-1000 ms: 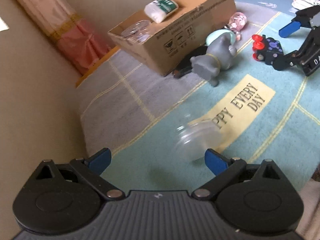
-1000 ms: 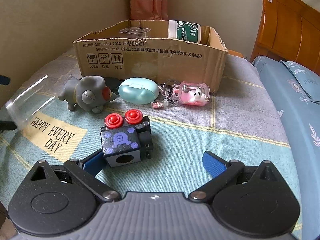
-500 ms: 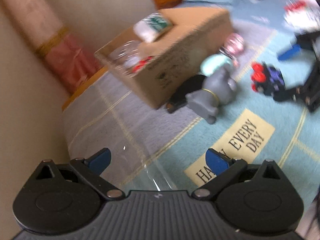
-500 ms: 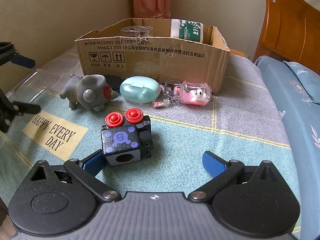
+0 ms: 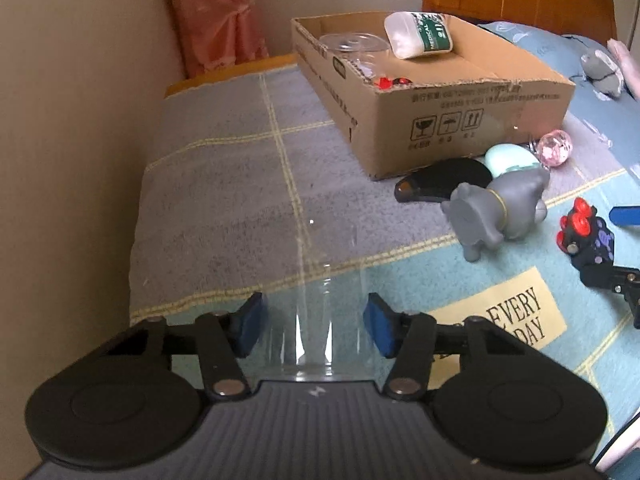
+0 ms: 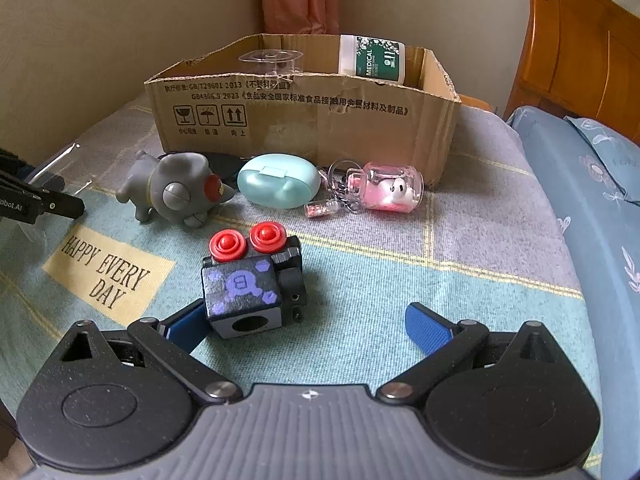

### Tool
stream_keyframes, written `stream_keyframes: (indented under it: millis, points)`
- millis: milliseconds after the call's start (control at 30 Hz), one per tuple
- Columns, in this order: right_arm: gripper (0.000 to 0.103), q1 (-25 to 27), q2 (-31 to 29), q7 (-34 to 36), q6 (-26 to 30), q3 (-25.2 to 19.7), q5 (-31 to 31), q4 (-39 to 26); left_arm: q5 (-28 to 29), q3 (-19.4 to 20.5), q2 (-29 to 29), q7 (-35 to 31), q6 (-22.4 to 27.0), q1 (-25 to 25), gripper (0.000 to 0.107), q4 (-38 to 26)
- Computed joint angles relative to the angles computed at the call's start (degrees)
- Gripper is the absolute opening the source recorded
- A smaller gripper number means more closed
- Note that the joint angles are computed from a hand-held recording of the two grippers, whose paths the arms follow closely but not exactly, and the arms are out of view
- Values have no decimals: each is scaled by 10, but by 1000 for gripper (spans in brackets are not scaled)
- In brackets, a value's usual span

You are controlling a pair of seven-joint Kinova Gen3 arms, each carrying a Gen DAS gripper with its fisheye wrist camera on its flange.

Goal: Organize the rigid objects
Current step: 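Close the right tool on the black cube toy with red buttons, then drop the clear jar into the box with the left tool while the right tool drops the cube in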

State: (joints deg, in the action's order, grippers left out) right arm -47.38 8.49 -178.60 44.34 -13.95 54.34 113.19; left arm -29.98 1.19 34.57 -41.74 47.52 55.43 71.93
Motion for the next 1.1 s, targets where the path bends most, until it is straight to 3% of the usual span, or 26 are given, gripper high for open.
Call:
stream_keyframes:
  millis: [133,233,333,400,467,833,1100]
  points:
    - [103,14,-10,-5,-44,3,4,11,-2,0,0,-4,1,1,53,0]
    - [97,14,-5,7,-49,2,10,6,-2,0,-2,-3,0,0,53,2]
    - [81,3,6,32,-28,0,19,-7,0,2,-1,-6,1,-1,51,-1]
    - [66,3,3,45,-37,2,19,-6,1,3,0,-10,3,-1,51,-3]
    - [58,7,-2,61,-47,2,14,-4,1,5,0,-17,3,-1,51,-6]
    - [56,24,-25,147,-60,-3,-37,-7,-2,12,-8,-53,24,8,51,-41]
    - [56,45,-53,219,-52,-14,-62,-16,13,25,-1,-127,41,8,51,-98]
